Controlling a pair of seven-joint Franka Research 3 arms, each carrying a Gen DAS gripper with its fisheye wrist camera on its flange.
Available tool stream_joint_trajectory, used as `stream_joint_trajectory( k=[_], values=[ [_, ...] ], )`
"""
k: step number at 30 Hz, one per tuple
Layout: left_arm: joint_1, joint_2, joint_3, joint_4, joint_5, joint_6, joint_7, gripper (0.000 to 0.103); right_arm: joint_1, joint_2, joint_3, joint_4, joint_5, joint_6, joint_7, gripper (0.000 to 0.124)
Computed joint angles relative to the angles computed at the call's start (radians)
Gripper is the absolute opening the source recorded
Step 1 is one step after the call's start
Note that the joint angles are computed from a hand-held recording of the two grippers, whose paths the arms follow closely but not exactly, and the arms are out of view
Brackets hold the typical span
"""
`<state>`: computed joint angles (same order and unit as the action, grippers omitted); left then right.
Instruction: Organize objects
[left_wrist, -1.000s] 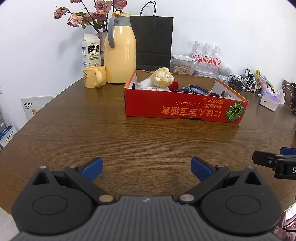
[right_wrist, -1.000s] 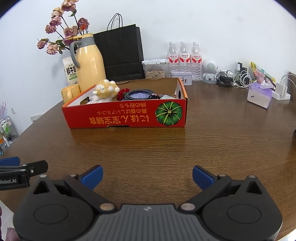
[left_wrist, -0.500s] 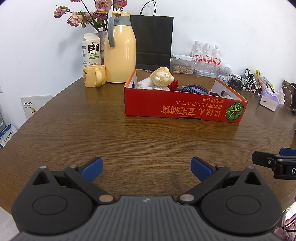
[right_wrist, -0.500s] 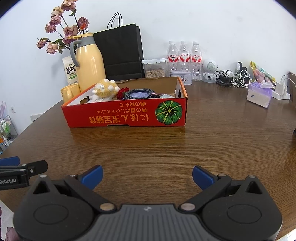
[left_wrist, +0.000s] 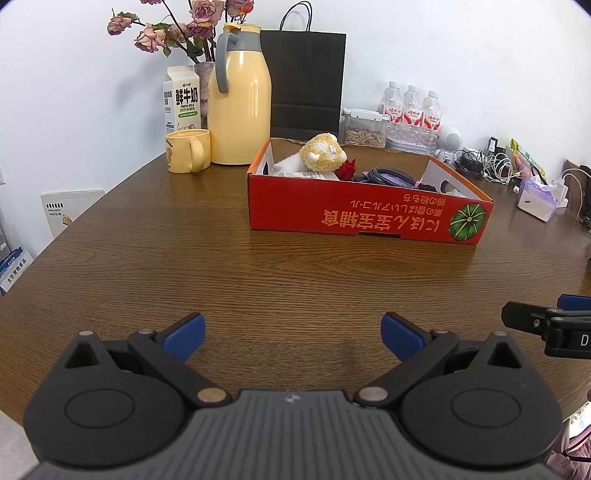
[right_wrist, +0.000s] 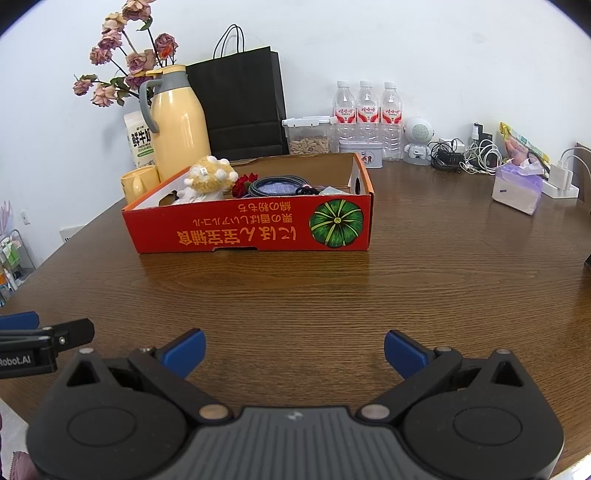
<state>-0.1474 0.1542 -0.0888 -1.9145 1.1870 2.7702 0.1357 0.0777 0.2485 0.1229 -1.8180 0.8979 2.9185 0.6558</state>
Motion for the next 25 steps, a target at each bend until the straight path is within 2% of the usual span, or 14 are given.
stream_joint_trajectory(
  k=[25],
  values=[
    [-0.007, -0.004, -0.004, -0.003, 0.025, -0.016, -0.024, 0.103, -0.001, 0.000, 0.000, 0.001, -0.001, -0.002, -0.001, 0.103]
  ],
)
